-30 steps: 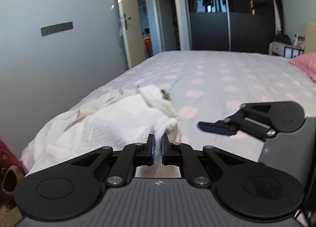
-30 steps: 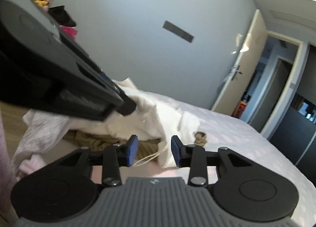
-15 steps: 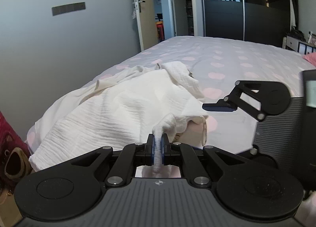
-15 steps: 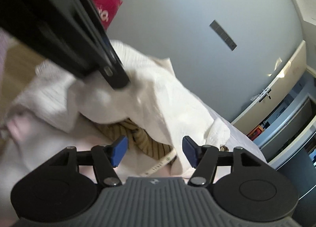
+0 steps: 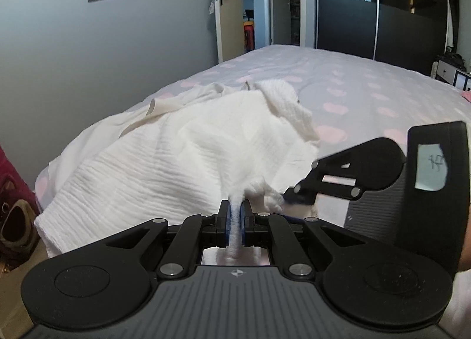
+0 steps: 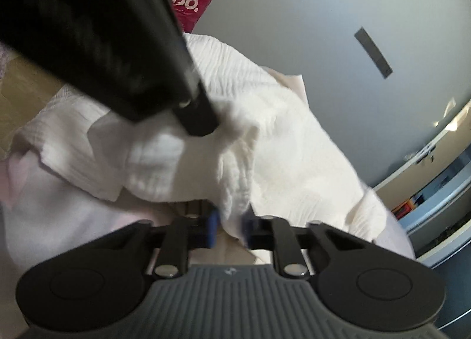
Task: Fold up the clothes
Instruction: 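Lift the garment up off the bed with both tools held together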
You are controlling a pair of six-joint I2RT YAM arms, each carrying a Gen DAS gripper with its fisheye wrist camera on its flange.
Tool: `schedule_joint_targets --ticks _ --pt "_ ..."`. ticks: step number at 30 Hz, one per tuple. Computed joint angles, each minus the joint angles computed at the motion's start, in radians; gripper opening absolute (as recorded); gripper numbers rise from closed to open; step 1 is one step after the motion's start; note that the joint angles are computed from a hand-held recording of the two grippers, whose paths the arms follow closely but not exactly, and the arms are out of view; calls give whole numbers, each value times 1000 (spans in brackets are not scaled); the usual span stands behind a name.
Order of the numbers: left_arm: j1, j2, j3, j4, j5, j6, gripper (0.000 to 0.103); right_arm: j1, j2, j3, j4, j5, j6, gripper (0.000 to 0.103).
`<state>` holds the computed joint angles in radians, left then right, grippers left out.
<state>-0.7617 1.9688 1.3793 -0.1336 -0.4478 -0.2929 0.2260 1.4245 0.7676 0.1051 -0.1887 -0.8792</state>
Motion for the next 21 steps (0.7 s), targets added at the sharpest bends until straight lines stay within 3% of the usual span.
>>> schedule_joint_targets --ticks 7,12,16,21 --pt "-37 -82 -23 84 -6 41 4 -18 -150 -62 97 71 273 6" --pt "-66 -145 59 86 35 87 4 -68 -302 -65 146 106 301 5" --pt "-96 -160 245 32 77 172 4 -131 -405 53 85 102 313 5" --pt "-150 -80 634 -123 133 272 4 -323 -479 281 -65 -21 289 5"
